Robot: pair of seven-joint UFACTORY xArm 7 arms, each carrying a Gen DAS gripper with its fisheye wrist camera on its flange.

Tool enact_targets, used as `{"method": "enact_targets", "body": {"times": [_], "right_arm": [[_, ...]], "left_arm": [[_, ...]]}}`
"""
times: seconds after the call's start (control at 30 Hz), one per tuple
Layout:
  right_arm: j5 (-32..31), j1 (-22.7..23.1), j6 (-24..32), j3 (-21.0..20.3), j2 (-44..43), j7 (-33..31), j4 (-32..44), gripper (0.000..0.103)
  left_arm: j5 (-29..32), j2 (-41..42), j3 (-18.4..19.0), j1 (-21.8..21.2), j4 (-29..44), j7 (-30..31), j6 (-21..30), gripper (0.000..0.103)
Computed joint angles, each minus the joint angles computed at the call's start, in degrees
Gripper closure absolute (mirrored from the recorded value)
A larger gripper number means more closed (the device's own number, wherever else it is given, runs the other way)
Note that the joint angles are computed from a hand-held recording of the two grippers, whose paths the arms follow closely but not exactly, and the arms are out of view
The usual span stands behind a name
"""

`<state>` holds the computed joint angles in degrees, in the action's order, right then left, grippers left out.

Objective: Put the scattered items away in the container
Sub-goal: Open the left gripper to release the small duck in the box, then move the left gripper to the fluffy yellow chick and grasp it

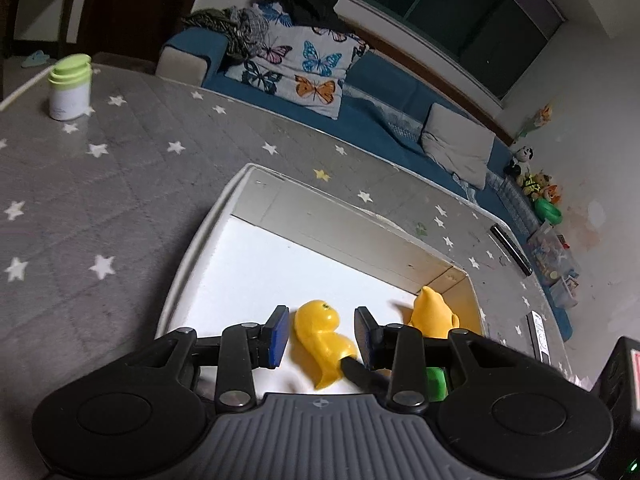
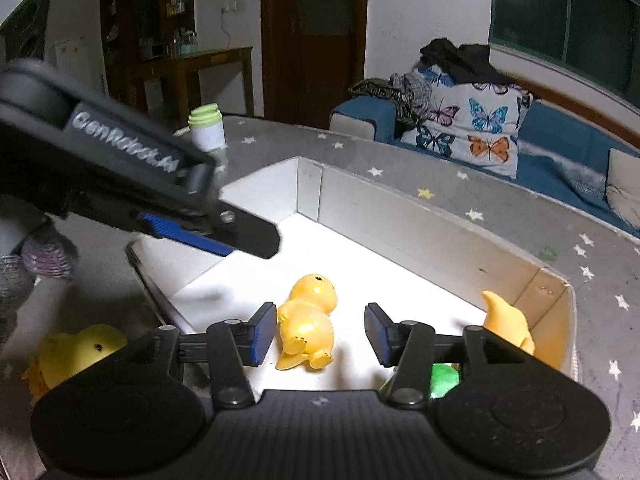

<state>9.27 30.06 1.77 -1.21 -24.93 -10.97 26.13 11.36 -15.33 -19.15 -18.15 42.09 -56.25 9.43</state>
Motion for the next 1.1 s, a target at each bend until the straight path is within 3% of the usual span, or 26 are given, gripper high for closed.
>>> {"method": "enact_targets", "body": {"times": [0.33, 0.5, 0.6, 0.77, 1.1], "right_arm": [[-0.75, 2.39, -0.18, 0.74, -10.62, 2.59, -6.33, 0.041], [-1.20, 4.86, 0.62, 0.68, -15.01, 3.83, -9.70, 0.040], [-1.40, 5.92, 1.33, 1.62, -17.30, 5.16, -11.30, 0.032], [-1.69, 8.63, 1.78, 1.48, -19.01, 6.17, -12.80, 0.024], [0.47, 17.98, 1.78, -2.43, -16.77, 5.52, -12.55, 0.023]], "left_arm": [[-0.17, -14.20, -2.99, 0.91, -9.14, -2.79, 4.42, 0.065], [-1.63, -20.30, -3.65, -0.28, -13.32, -3.40, 7.14, 0.065], [-2.03, -23.62, -4.35, -0.55, -15.50, -4.34, 8.84, 0.065], [-3.87, -28.03, -3.57, -2.61, -19.58, -5.26, 10.11, 0.065], [-7.59, -30.58, 0.32, -6.20, -24.91, -3.67, 7.65, 0.065]]}}
